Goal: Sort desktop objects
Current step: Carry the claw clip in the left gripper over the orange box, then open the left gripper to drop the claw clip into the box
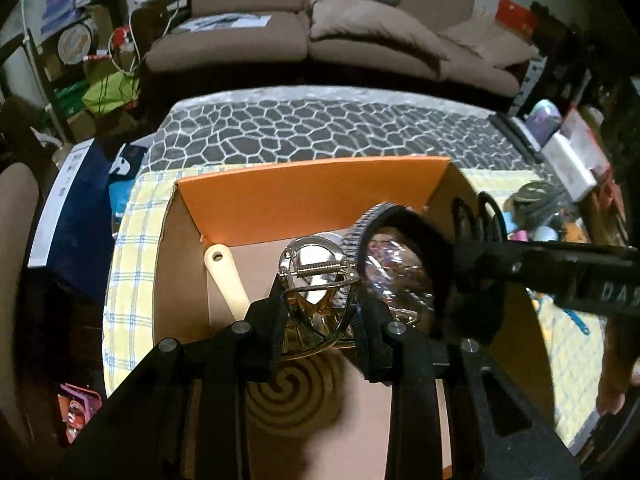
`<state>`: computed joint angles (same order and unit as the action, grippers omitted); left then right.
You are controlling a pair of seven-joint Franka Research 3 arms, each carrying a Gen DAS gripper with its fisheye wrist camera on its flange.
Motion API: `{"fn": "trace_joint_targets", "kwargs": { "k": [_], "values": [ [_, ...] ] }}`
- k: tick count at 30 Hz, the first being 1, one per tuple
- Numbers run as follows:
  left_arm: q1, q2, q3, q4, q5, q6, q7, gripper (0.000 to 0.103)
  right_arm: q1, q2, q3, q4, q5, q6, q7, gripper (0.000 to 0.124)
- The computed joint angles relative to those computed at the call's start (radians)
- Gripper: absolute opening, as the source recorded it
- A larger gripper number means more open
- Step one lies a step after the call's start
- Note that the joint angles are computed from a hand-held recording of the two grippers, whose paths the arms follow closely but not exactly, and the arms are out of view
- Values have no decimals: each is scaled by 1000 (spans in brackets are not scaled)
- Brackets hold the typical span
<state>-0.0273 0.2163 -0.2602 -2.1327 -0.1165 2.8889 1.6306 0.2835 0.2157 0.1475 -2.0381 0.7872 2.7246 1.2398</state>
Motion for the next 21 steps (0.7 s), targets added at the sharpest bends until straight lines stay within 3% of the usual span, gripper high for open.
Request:
{"fn": "trace_joint_targets", "kwargs": {
  "k": [5, 10, 17, 20, 21],
  "values": [
    [-24, 46, 45, 52, 93, -24, -77, 27, 39, 75, -37, 69, -196, -39, 154, 19],
    [-23, 103, 50, 122, 135, -72, -117, 27, 62, 124, -62, 115, -341, -61, 278, 19],
    [-9, 118, 50, 143, 174, -59, -170, 38, 42, 134, -42, 124, -359, -48, 310, 23],
    [7, 92, 41, 121, 166, -39, -167, 45, 35, 111, -37, 107, -350, -37, 308, 29],
    [13, 81, 37, 112, 158, -33, -164, 49, 36, 102, -38, 99, -353, -31, 310, 37]
  ]
}}
